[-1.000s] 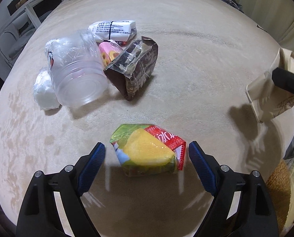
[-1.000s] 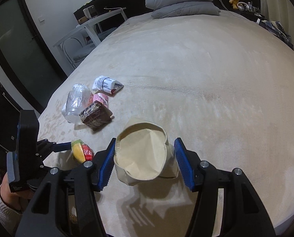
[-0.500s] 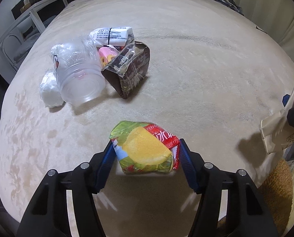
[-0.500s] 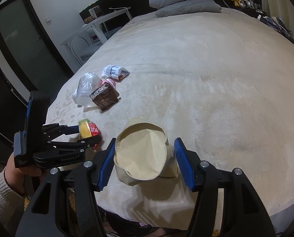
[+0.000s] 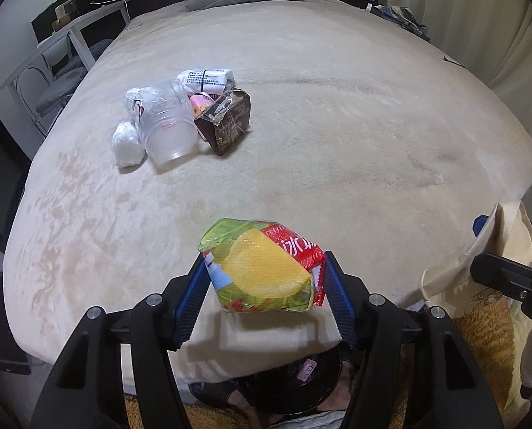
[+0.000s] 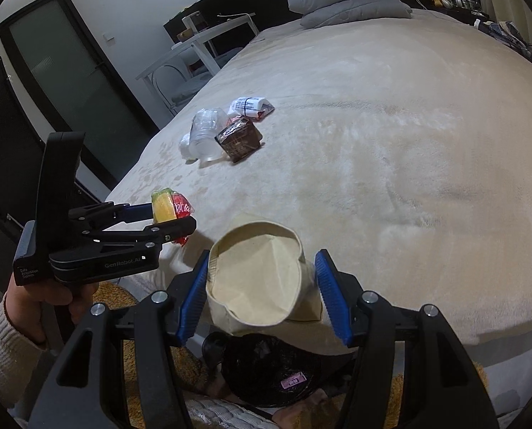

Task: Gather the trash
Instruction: 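Carry chip bag in left tool while right tool carries paper bag to bin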

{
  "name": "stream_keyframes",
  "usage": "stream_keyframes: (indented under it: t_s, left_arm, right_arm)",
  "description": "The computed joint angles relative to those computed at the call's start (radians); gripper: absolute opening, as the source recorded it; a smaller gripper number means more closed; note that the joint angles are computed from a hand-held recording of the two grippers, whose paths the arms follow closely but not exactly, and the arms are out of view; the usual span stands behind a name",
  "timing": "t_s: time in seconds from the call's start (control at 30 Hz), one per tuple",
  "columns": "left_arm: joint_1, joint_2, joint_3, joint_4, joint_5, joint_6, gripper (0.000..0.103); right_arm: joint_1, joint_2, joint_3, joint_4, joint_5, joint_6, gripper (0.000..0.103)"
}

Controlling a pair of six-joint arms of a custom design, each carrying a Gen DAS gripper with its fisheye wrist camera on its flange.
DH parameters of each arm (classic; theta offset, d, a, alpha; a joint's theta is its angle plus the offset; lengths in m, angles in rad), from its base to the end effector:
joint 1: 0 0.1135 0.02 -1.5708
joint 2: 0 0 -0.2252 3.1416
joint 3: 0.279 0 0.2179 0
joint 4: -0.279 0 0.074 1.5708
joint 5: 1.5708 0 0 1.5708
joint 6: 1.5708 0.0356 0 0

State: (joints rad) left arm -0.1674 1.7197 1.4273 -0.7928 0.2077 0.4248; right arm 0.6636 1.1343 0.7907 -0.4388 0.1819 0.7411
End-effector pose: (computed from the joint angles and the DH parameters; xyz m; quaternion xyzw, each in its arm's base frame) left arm 0.3164 -0.0609 0.2370 0.3056 0.9162 -0.0691 0.2501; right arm 0.1769 0.1302 0.2267 0.0705 0.9174 0.1831 0.3461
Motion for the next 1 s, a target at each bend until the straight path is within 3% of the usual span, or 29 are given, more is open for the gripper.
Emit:
stream_keyframes:
  t_s: [0.23,0.5,0.8,1.0]
  left_arm:
    - [0.084,-0.229,-0.200,-0.021,0.086,0.059,0.061]
    - [0.225,-0.420,-0.330,-0.086,0.207,0.162,0.061]
    - [0.356,-0.496,-0.399,-0.167,0.326,0.289,0.061]
    - [0.420,-0.446,-0.422,-0.170,0.362,0.352,0.061]
  right_arm:
    - [0.192,-0.018,0.028,-0.066,0.102,0.123,0.058]
    - [0.351,0.051,0.078,-0.091,0.166,0.247,0.058]
    - [0.433,0.152,0.167,-0.176,0.213,0.319,0.059]
    - [0.405,0.227,0.159,-0.136,0.159,0.322,0.059]
